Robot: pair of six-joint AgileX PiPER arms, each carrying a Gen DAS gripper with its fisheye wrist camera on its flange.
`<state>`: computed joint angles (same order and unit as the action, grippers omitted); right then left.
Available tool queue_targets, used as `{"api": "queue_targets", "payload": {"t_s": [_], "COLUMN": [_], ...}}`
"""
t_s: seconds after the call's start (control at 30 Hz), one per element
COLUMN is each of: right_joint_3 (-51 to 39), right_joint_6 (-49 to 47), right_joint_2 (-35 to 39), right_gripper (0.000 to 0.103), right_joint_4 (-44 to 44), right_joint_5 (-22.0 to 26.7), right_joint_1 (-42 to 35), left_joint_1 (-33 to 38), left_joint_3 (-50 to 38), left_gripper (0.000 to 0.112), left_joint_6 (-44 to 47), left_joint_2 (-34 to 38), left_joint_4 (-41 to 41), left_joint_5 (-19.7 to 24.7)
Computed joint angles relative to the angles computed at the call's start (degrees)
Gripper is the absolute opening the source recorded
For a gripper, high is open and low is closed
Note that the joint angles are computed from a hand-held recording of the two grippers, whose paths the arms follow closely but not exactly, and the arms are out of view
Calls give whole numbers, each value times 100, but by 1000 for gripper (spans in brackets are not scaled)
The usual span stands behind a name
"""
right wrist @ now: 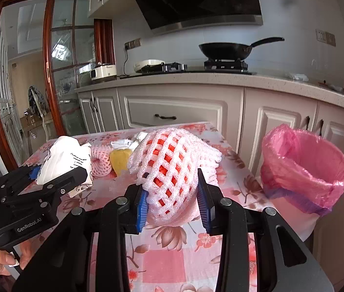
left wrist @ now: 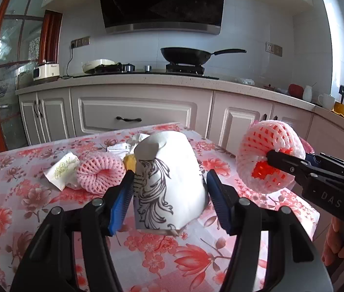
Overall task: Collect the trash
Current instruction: 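Carry the paper cup and foam net in both tools over the bin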
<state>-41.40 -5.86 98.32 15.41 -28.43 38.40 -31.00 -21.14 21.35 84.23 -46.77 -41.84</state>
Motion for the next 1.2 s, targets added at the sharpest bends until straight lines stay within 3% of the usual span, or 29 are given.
{"api": "queue_targets", "payload": {"t_s": [0.33,0.5,0.67,0.8,1.0,1.2], "right_joint_3": [495,749,814,762,251,-654], "right_joint_6": [-460,-680,-680,-585,189,1111], "right_joint_2": [-604,-875,-1044,-1047,-665,9], "right_gripper": [35,35,35,35,35,35], "right_joint_4": [400,640,557,301,-820,-2144], "right_joint_5": [-381,-687,-693,-641,-240,122], "right_joint_1": [-72,-261,-762,-1288,-2433,-3349], "left_joint_1": [-683,-830,-834,-701,-474,-264], "left_joint_3": [-288,-660,-1261,-1931,-3433,-5496], "left_gripper": [59,59,59,59,59,59], "left_joint_6": [1077,1141,1169,1020,968,1196], "left_joint_2": [-505,-248,211,704,1698,2880], "left_joint_4": [-1047,-927,-520,-27,554,661], "left_joint_5": [-154,-170,9,372,1263,2378]}}
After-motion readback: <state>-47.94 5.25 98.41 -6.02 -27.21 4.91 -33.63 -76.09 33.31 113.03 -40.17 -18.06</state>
